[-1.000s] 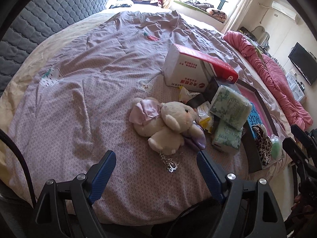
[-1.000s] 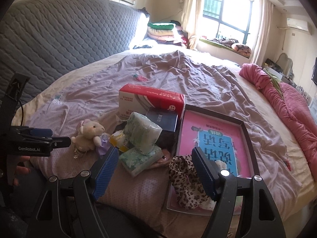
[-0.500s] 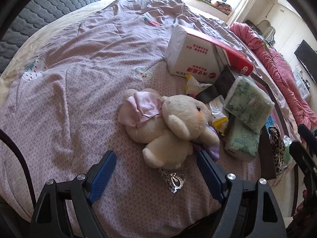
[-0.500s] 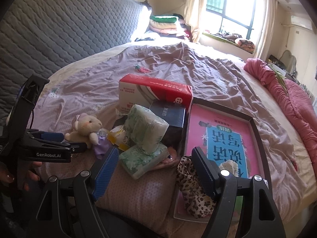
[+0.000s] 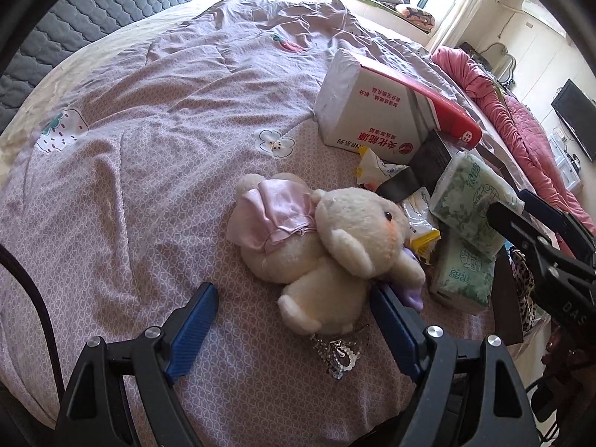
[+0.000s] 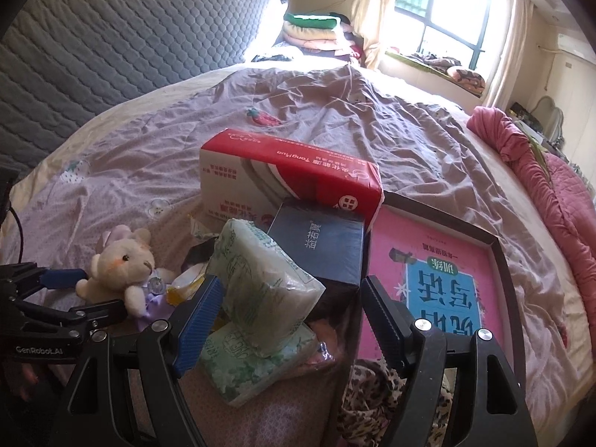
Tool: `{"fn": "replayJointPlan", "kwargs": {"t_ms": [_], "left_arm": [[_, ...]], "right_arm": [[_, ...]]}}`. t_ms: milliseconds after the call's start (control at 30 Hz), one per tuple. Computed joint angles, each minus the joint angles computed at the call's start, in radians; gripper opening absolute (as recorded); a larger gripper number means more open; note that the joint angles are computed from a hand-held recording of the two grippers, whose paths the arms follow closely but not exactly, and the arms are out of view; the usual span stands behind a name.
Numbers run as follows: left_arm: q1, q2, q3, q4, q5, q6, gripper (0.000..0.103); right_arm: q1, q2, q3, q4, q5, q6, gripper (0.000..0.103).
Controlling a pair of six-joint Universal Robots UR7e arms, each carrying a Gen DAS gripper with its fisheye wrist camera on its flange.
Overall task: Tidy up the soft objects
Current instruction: 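Grasp the cream teddy bear with the left tool while the right tool grasps a wipes pack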
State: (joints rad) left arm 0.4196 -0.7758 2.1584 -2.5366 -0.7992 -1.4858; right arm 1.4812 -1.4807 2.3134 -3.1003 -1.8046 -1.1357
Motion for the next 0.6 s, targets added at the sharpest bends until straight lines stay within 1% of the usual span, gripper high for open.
{"fn": "replayJointPlan", "kwargs": {"t_ms": [67, 133, 300, 367, 400, 433, 467, 500, 533, 600], "left_arm": [[0.001, 0.002, 0.000, -0.006, 0.002, 0.006, 0.083], [0.002, 0.002, 0.003, -0.015, 0.003, 0.011, 0.083], [0.007, 0.001, 0.015, -0.049, 0.004, 0.024, 0.083], [0.008, 0.000, 0.017, -0.056, 0.005, 0.029, 0.083], [0.008, -0.001, 0.018, -0.058, 0.004, 0.032, 0.083], [0.008, 0.000, 0.019, -0.060, 0.003, 0.035, 0.083], [0.009, 0.000, 0.019, -0.061, 0.002, 0.037, 0.083], [0.008, 0.000, 0.021, -0.063, 0.002, 0.037, 0.083], [0.008, 0.000, 0.021, -0.064, 0.002, 0.037, 0.083], [0.008, 0.000, 0.021, -0.063, 0.001, 0.038, 0.083]], "right_arm": [[0.002, 0.014, -0.006, -0.002, -0.003, -0.007, 0.077], [-0.002, 0.013, -0.007, 0.012, 0.011, -0.016, 0.077], [-0.020, -0.030, -0.002, 0.116, 0.069, -0.014, 0.077], [-0.026, -0.049, 0.007, 0.135, 0.084, -0.012, 0.075], [-0.033, -0.064, 0.003, 0.176, 0.098, -0.005, 0.073], [-0.039, -0.078, -0.003, 0.223, 0.111, 0.007, 0.068], [-0.048, -0.091, -0.009, 0.273, 0.123, 0.017, 0.065], [-0.053, -0.100, -0.011, 0.306, 0.131, 0.023, 0.059], [-0.058, -0.103, -0.011, 0.322, 0.130, 0.023, 0.056], [-0.059, -0.087, -0.007, 0.304, 0.115, 0.009, 0.056]]}}
